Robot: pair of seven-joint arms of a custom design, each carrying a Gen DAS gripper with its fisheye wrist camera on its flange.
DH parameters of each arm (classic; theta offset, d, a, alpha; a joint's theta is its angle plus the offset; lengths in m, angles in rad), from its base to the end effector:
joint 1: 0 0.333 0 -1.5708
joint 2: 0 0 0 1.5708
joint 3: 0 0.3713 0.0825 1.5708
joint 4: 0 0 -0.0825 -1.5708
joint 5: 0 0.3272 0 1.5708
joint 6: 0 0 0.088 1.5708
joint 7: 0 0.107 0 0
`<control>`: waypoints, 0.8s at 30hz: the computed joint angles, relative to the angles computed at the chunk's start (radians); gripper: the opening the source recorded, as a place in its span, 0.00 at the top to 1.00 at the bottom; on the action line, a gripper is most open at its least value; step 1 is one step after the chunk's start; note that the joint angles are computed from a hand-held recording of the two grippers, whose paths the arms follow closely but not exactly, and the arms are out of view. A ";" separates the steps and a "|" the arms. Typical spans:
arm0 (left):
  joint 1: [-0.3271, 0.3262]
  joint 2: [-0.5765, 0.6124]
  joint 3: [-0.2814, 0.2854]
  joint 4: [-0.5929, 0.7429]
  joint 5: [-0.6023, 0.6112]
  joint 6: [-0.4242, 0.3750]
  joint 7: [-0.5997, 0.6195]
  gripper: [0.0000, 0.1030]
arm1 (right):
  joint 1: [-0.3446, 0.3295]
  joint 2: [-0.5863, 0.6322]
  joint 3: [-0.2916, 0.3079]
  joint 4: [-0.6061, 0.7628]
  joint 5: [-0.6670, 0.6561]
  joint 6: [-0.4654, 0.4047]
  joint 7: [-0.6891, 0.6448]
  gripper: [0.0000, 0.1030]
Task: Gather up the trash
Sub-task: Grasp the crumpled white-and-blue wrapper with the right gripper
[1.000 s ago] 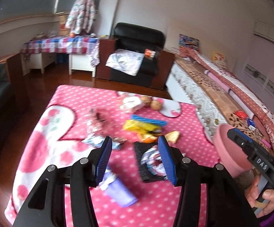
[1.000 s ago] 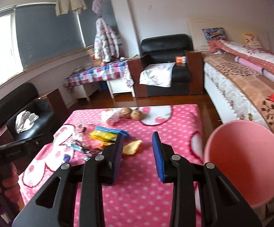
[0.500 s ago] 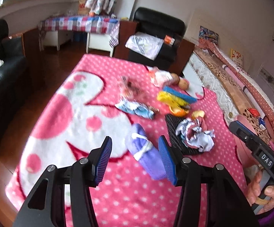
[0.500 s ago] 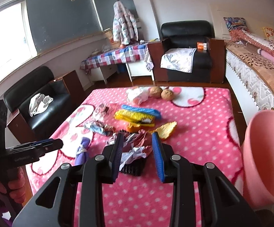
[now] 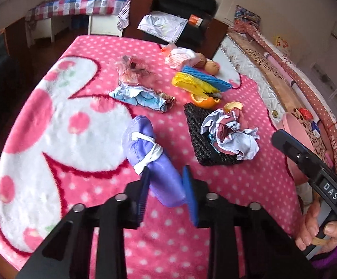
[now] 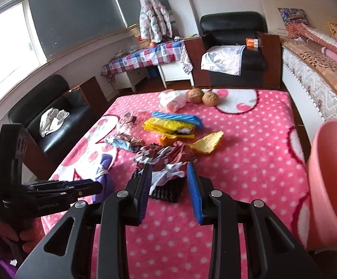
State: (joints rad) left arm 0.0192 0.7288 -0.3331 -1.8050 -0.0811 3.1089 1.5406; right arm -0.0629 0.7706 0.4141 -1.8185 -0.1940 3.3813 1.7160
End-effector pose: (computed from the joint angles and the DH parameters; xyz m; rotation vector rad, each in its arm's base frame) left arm 0.6777 -0.1592 0.3100 -1.9490 2.0580 -0.9028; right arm 0.6711 0.1899 0.3302 -1.7503 1.4611 -0.3478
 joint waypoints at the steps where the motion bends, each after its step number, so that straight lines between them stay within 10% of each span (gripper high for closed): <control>1: 0.007 -0.002 -0.009 -0.009 0.008 0.010 0.013 0.84 | -0.004 0.004 0.008 0.005 -0.004 -0.011 -0.001 0.69; 6: 0.018 -0.015 -0.017 -0.042 0.033 0.051 0.043 0.99 | -0.005 0.026 0.027 0.043 0.037 -0.092 -0.008 0.69; 16: 0.116 -0.019 -0.099 -0.079 0.028 0.063 0.043 1.00 | -0.063 0.091 0.145 0.124 0.188 -0.218 -0.082 0.69; 21: 0.132 -0.026 -0.109 -0.091 0.013 0.065 0.020 0.74 | -0.034 0.110 0.124 0.173 0.274 -0.263 -0.098 0.69; 24: 0.168 -0.017 -0.155 -0.086 0.001 0.065 0.015 0.67 | -0.034 0.115 0.122 0.179 0.317 -0.277 -0.121 0.88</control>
State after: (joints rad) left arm 0.1876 0.7119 -0.4877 -1.8912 -0.0798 3.1744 1.5559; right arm -0.0968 0.8855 0.5365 -1.6393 0.1234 3.1048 1.5949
